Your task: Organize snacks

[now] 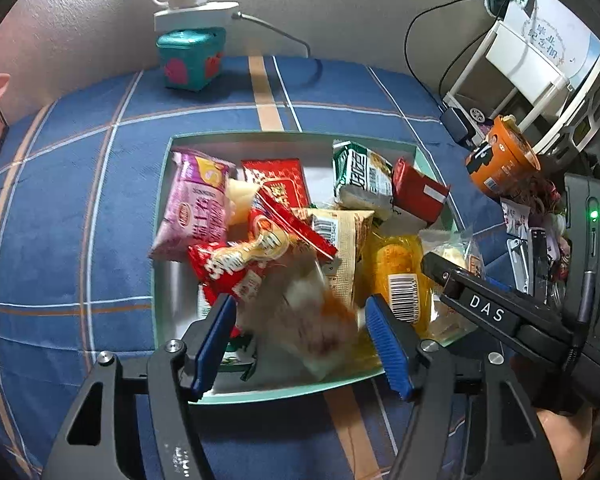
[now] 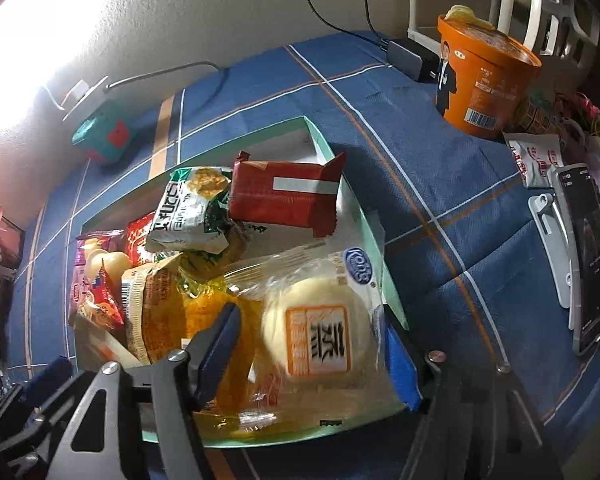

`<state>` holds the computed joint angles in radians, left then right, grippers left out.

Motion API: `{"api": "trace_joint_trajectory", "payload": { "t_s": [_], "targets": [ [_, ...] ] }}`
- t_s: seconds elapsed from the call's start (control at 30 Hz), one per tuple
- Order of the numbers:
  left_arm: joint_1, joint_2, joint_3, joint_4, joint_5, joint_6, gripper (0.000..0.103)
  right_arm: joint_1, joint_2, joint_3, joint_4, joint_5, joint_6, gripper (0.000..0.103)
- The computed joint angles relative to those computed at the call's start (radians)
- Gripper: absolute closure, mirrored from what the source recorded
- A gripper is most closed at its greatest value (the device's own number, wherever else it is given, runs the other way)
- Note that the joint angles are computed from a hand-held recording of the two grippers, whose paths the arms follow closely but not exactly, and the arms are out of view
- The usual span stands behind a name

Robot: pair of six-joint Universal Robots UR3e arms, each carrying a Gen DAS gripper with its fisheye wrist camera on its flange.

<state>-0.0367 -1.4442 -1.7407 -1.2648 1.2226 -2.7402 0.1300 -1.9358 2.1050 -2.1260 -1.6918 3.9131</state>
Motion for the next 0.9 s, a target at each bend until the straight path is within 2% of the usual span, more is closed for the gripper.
{"api": "trace_joint_trajectory", "payload": {
  "t_s": [0.07,0.17,0.27,0.3,0.37,0.47,0.5,0.67,0.9],
  "targets": [
    [0.019,0.021,0.000,-0.011,-0.003,0.009,0.034,0.013,-0.002,-0.007,0.011,-0.014,0.011,0.030],
    [0.061,0.057,-0.015,-0.013,-0.001,0.022,0.029,0.054,0.000,-0.025,0.015,-0.041,0.036,0.021],
    [0.091,0.084,-0.050,0.040,0.063,0.019,0.018,0.111,0.020,-0.053,0.020,-0.074,0.061,0.005],
    [0.094,0.087,-0.063,0.072,0.097,0.010,0.018,0.140,0.029,-0.064,0.018,-0.085,0.078,0.002],
    [0.110,0.095,-0.091,0.129,0.168,0.010,0.018,0.185,0.041,-0.083,0.020,-0.102,0.111,0.002],
    [0.136,0.109,-0.129,0.195,0.254,0.033,0.006,0.267,0.077,-0.127,0.013,-0.140,0.167,0.000],
    [0.157,0.122,-0.145,0.209,0.270,0.047,0.006,0.294,0.093,-0.143,0.010,-0.149,0.179,0.000],
    [0.287,0.214,-0.192,0.180,0.258,0.121,0.006,0.435,0.193,-0.245,0.014,-0.207,0.238,0.000],
    [0.416,0.362,-0.271,0.118,0.230,0.257,0.006,0.548,0.301,-0.338,-0.018,-0.211,0.266,0.000]
  ]
}}
